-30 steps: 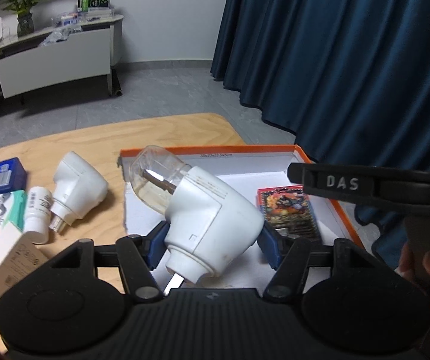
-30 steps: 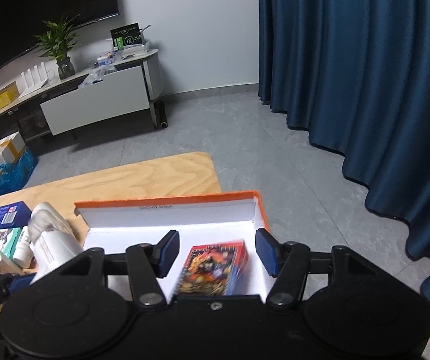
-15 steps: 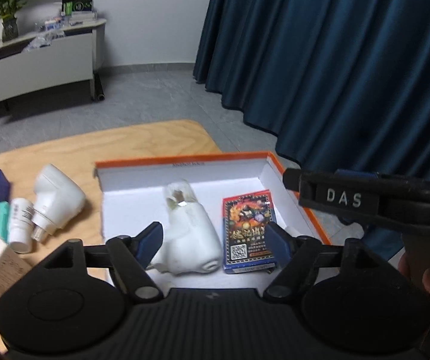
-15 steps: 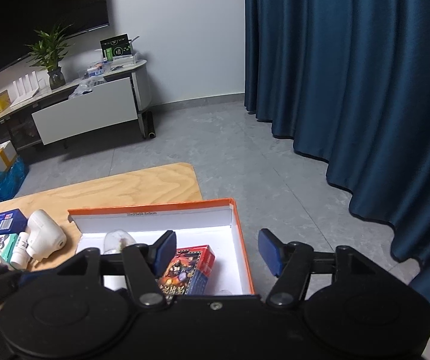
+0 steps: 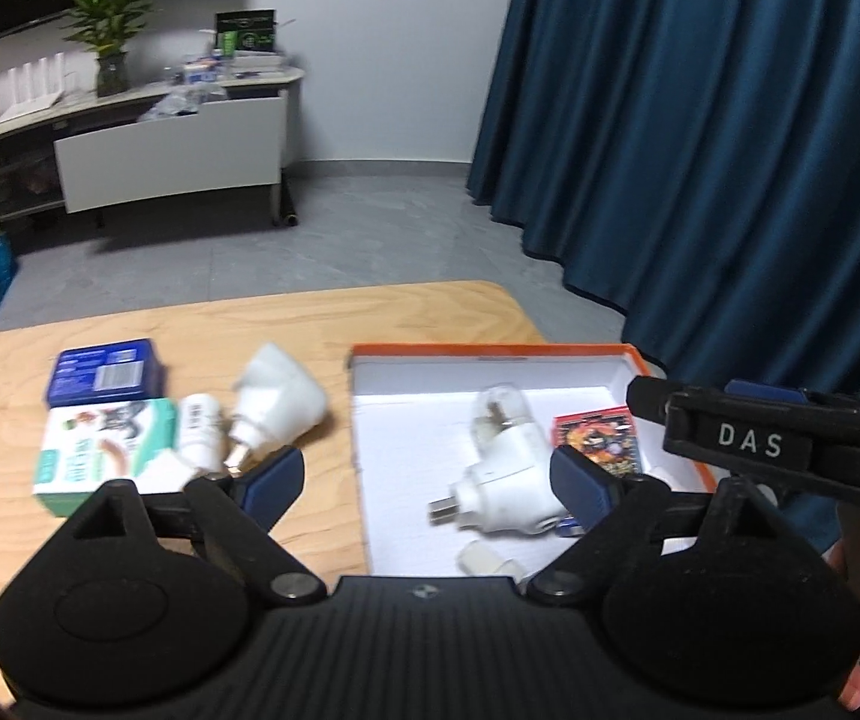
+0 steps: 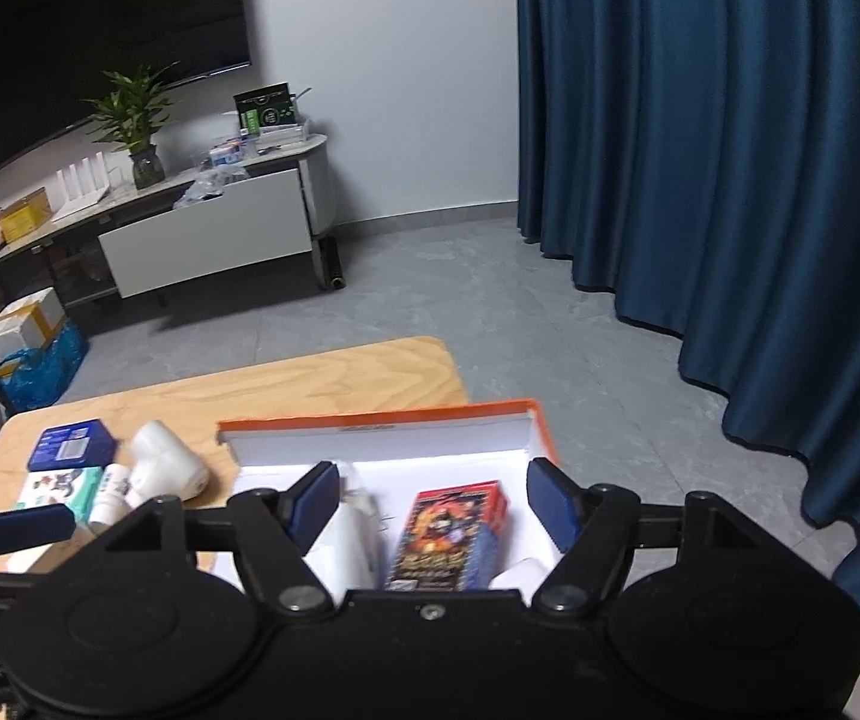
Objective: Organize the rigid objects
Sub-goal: 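Withdraw both open grippers from the box toward the table items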
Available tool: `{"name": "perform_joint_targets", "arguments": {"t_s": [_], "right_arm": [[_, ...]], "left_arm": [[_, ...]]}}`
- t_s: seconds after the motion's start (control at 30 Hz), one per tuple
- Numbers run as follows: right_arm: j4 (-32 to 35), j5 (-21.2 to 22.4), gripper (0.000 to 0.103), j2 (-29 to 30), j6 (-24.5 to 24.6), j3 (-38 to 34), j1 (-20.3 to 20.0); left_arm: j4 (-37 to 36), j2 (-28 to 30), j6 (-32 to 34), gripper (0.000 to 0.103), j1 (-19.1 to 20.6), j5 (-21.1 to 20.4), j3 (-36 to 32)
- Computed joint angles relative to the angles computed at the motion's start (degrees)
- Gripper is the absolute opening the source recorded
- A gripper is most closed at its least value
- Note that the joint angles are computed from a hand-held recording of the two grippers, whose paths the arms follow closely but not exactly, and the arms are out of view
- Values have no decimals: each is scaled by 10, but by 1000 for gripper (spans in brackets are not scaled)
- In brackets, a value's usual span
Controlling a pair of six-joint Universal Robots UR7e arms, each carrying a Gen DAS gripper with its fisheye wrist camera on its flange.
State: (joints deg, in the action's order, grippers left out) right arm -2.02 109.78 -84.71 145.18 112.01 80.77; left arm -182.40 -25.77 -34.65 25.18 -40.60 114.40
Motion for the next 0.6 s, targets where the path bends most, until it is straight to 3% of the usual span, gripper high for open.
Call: {"name": "perform_joint_targets", "arguments": {"t_s": [0.6], "right_arm": [[-5,21,82,49,-9,5,54]], "left_arm": [[6,-61,-68,92,-6,45,78]]}}
